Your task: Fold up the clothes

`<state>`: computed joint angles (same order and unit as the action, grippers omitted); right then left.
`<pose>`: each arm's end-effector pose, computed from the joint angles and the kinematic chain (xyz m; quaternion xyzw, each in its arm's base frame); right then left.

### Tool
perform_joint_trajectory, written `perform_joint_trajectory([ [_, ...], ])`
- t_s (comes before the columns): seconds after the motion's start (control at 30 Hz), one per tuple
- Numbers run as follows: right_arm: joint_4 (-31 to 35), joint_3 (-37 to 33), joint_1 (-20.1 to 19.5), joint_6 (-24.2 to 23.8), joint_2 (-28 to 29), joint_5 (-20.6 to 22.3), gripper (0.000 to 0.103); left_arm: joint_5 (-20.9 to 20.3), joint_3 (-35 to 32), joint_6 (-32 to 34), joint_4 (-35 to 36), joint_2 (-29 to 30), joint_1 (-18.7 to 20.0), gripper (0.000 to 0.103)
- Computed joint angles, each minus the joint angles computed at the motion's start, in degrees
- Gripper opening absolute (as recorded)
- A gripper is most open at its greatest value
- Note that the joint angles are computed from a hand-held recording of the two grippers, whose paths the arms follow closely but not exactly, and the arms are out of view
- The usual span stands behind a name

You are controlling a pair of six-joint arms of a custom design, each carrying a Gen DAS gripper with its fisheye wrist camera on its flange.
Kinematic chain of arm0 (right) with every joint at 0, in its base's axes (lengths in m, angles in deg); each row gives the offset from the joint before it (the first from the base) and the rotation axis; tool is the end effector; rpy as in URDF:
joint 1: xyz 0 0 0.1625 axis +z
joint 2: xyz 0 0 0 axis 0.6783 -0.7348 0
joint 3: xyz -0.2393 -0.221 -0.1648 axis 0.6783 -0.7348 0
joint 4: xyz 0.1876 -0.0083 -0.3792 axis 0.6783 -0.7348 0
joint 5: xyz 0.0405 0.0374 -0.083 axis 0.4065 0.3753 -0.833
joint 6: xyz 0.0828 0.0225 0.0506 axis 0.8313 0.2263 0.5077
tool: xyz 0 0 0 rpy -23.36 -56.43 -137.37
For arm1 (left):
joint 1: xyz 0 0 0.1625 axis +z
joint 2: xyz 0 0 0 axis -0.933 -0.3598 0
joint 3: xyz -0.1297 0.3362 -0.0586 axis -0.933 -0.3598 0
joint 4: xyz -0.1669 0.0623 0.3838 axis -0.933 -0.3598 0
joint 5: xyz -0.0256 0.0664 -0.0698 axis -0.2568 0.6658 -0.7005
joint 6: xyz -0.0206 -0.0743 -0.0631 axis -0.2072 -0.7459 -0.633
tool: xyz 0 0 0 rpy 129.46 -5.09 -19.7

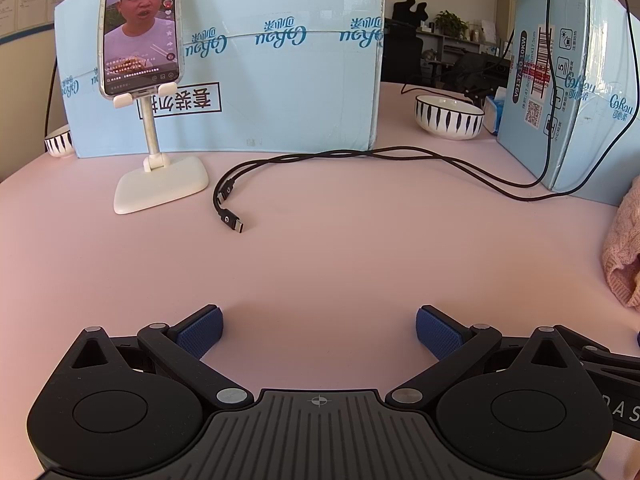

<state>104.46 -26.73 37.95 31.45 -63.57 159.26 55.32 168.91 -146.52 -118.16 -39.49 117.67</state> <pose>0.0190 -0.6777 0.1100 0.3810 -0.8512 0.2866 0.2194 -0.2095 -0.5912 -0.0780 -0.1491 0.7162 -0.4991 0.4645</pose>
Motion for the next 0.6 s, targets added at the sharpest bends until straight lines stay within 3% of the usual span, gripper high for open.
perform_joint_trajectory([
  [0.6,-1.0,1.0,0.2,-0.5,-0.4,0.5,0.103,-0.3,-0.4,-1.7,2.8,-0.2,-0.1,0.103],
])
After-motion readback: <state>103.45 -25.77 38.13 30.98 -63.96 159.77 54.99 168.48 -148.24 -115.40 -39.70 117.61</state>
